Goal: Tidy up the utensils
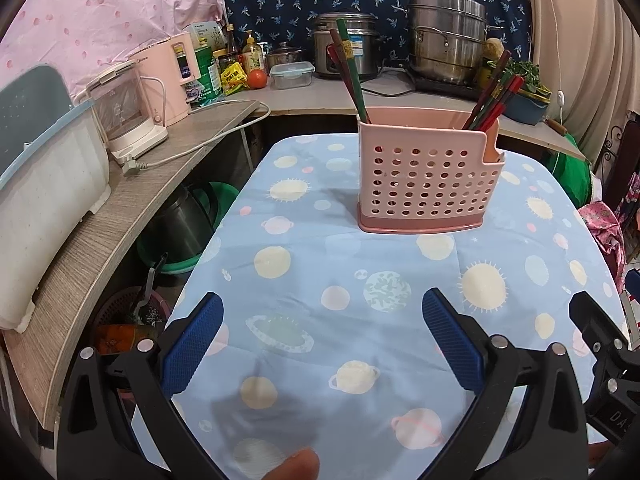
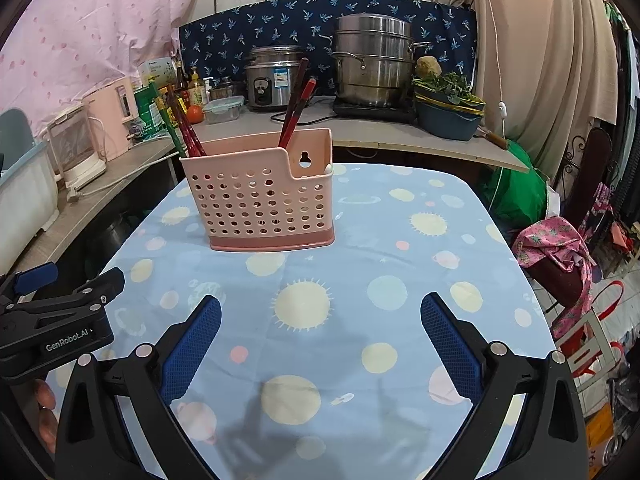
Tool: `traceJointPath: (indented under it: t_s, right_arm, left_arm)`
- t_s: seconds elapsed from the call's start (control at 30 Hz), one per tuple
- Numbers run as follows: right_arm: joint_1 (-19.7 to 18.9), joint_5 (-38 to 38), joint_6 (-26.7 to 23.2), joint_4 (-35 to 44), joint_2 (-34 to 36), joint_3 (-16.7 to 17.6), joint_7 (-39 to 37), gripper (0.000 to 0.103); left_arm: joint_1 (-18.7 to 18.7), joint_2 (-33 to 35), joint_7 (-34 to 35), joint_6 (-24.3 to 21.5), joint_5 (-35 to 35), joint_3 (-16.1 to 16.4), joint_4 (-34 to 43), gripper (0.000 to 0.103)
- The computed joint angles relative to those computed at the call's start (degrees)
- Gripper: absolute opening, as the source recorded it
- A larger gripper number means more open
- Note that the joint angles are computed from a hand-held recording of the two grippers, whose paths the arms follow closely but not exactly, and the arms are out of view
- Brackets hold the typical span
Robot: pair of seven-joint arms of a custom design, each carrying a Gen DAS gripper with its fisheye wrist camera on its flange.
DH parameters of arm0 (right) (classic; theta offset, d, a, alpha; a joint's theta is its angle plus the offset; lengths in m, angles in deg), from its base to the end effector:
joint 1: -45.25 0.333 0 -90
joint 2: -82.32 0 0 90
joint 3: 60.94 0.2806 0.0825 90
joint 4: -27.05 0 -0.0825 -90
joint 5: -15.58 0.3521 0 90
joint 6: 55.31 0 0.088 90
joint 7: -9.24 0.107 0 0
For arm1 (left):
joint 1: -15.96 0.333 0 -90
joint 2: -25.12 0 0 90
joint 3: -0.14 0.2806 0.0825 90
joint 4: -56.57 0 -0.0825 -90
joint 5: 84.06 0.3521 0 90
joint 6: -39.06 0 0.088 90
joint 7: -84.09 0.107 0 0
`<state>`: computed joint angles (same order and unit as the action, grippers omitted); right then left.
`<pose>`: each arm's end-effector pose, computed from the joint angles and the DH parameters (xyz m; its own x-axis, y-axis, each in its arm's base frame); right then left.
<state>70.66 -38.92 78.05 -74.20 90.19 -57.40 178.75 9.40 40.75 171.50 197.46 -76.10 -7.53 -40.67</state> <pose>0.5383 0.2795 0.5078 -0.3443 -0.9389 -0.0019 -0.5897 0.2178 -0.7777 0.6299 -0.1560 0.5092 -0.2620 -0.9632 -0.0598 -0.6625 0.2246 -0.7146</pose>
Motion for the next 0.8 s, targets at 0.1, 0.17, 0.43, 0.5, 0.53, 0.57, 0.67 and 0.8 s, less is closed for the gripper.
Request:
traceJointPath:
  t_s: [0.1, 0.17, 0.43, 0.5, 0.53, 0.57, 0.67, 0.8]
  right_arm:
    - [0.0, 0.3, 0.1, 0.0, 0.2, 0.0, -0.1, 0.096]
    - [0.1, 0.5, 0.0, 0.0, 0.3, 0.0, 0.0, 0.096]
    - [0.1, 0.9, 0.0, -0.1, 0.4, -0.1, -0.3, 0.096]
    - [0.1, 1.0, 0.1, -0.1, 0.3, -0.1, -0.3, 0.096]
    - [0.1, 1.0, 0.1, -0.1, 0.3, -0.1, -0.3, 0.096]
    - [0.1, 0.9, 0.1, -0.1, 0.3, -0.2, -0.2, 0.096]
    - [0.1, 1.0, 0.2, -0.1, 0.4, -0.1, -0.3, 0.096]
    - [0.0, 1.1, 0.3, -0.3, 0.3, -0.1, -0.3, 0.096]
  left_arm:
    - [-0.3, 0.0, -0.7, -0.2, 0.8, 0.4, 0.0, 0.095]
    - [-0.3, 0.1, -0.7, -0.6, 0.9, 0.4, 0.3, 0.095]
    - [-0.4, -0.1, -1.4, -0.8, 1.6, 0.5, 0.0, 0.095]
    - [-0.3, -0.2, -1.4, -0.8, 1.5, 0.4, -0.2, 0.095]
    - [-0.4, -0.3, -1.7, -0.7, 1.7, 0.5, -0.3, 0.095]
    - [-0.5, -0.4, -1.9, -0.5, 1.9, 0.6, -0.5, 0.095]
    - [-0.7, -0.7, -2.6, -0.3, 2.7, 0.8, -0.8, 0.095]
    - [-0.8, -0.7, -3.8, -0.8, 3.4, 1.0, -0.8, 0.095]
